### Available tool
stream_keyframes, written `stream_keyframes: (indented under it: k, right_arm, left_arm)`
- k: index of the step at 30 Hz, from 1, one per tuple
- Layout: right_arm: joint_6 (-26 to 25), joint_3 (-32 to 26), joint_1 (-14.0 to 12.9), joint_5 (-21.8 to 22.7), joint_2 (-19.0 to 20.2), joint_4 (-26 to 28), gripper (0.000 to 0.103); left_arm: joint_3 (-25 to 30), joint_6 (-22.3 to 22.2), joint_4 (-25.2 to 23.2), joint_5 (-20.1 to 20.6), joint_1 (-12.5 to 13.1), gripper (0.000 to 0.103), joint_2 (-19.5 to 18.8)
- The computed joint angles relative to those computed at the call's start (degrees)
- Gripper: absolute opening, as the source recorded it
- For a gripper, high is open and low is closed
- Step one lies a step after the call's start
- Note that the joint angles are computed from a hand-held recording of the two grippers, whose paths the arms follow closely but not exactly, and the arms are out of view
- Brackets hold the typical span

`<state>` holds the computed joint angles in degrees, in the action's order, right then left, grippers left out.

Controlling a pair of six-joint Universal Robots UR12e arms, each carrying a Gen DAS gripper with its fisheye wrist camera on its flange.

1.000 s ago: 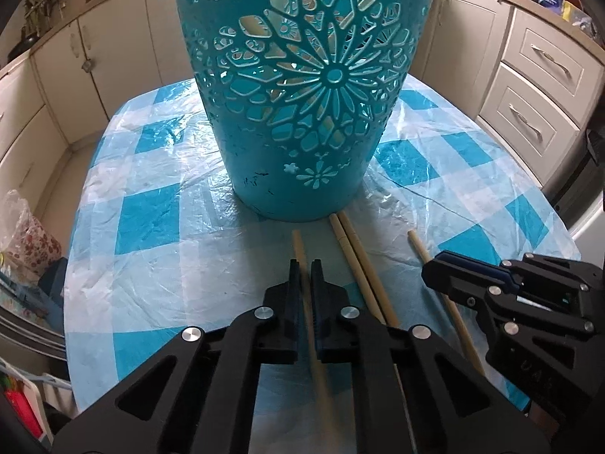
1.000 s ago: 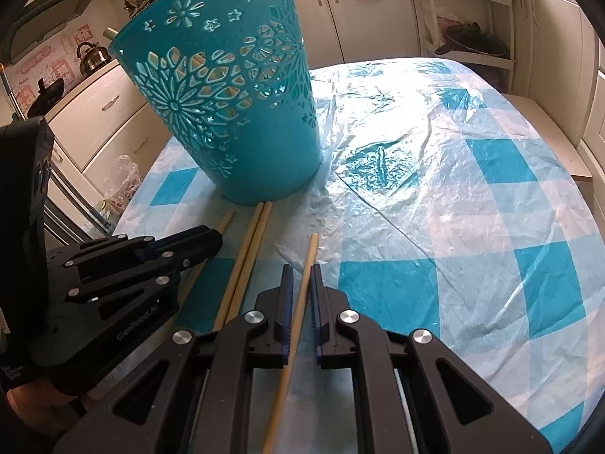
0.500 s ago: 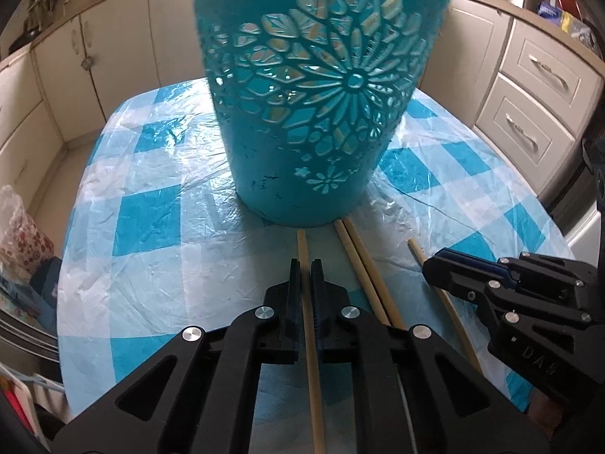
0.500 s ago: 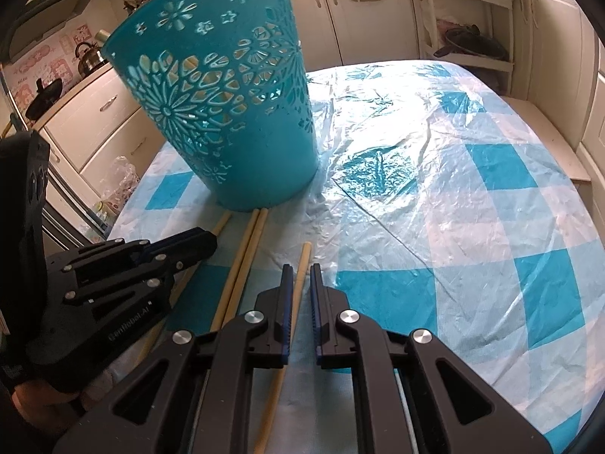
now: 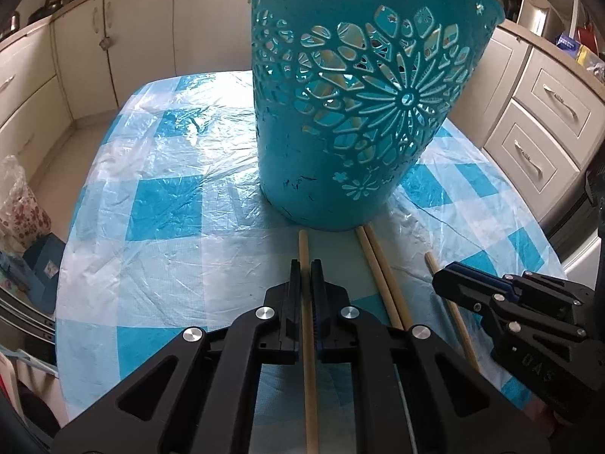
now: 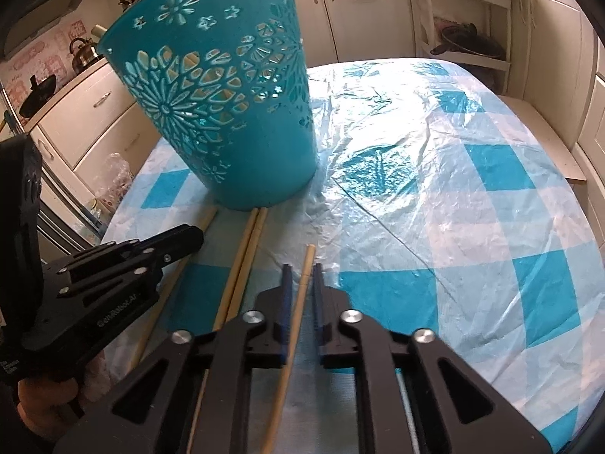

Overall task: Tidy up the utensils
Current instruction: 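Lower the left tool onto a loose chopstick and grasp it, then lift the chopstick in the left tool up over the teal basket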

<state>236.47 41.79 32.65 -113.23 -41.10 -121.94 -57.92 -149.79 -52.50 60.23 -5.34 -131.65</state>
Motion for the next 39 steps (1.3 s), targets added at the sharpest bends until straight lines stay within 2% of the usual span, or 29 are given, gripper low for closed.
stream_keyframes:
  k: [3, 7, 12, 15, 18, 21, 26, 29, 31, 34, 37, 38, 39]
  right_arm:
    - [0.90, 1.20, -0.24, 1.38, -0.63, -1.16, 0.006]
    - [1.64, 2.32, -0.56, 2.36, -1.04, -3.06, 0.009]
    - [-1.23, -1.23, -0.33, 1.40, 0.37, 1.59, 0.006]
    - [-2.22, -0.90, -0.39, 2.28, 0.11, 1.50, 0.006]
    - [-1.69, 0.14, -0.54, 2.89, -0.35, 0.22, 0.006]
    - [-0.99, 1.84, -0.73, 3.70, -0.97, -2.72, 0.012]
    - [-2.28, -0.45, -0.51, 2.54, -0.01, 0.33, 0.009]
    - [-2.93, -0.65, -0.64, 3.59, -0.08, 1.05, 0.007]
    - [-3.24, -0.13, -0.84, 4.72, -0.38, 0.56, 0.007]
    - [-2.08, 2.32, -1.04, 5.73, -1.23, -3.71, 0.016]
    - [-3.93, -0.79, -0.52, 3.56, 0.17, 0.14, 0.014]
    - [-4.55, -1.41, -0.50, 3.74, 0.41, 0.92, 0.007]
    - [-4.60, -1.47, -0.55, 4.24, 0.43, 0.91, 0.006]
  left_arm:
    - [-0.43, -0.05, 0.84, -0.24, 0.02, 0.005, 0.17]
    - [0.33, 0.19, -0.56, 0.61, -0.17, 0.006, -0.11]
    - [-0.33, 0.66, 0.92, 1.75, -0.45, 0.006, 0.15]
    - [-0.18, 0.26, 0.59, 0.99, -0.27, 0.005, 0.06]
    - [-0.09, 0.27, 0.55, 1.05, -0.27, 0.005, 0.01]
    - [0.23, 0.14, 0.06, 1.07, -0.25, 0.006, -0.13]
    - [0.19, 0.10, 0.00, 0.86, -0.18, 0.006, -0.11]
    - [0.12, -0.05, 0.10, 0.50, -0.10, 0.006, -0.13]
    - [0.01, -0.01, 0.25, 0.42, -0.08, 0.005, -0.08]
    - [-0.17, -0.07, 0.67, 0.29, -0.02, 0.005, -0.03]
    - [-0.39, -0.01, 1.07, 0.27, 0.01, 0.005, 0.06]
    - [-0.46, -0.08, 1.23, 0.29, 0.01, 0.005, 0.09]
    - [-0.48, -0.14, 1.30, 0.31, 0.01, 0.005, 0.10]
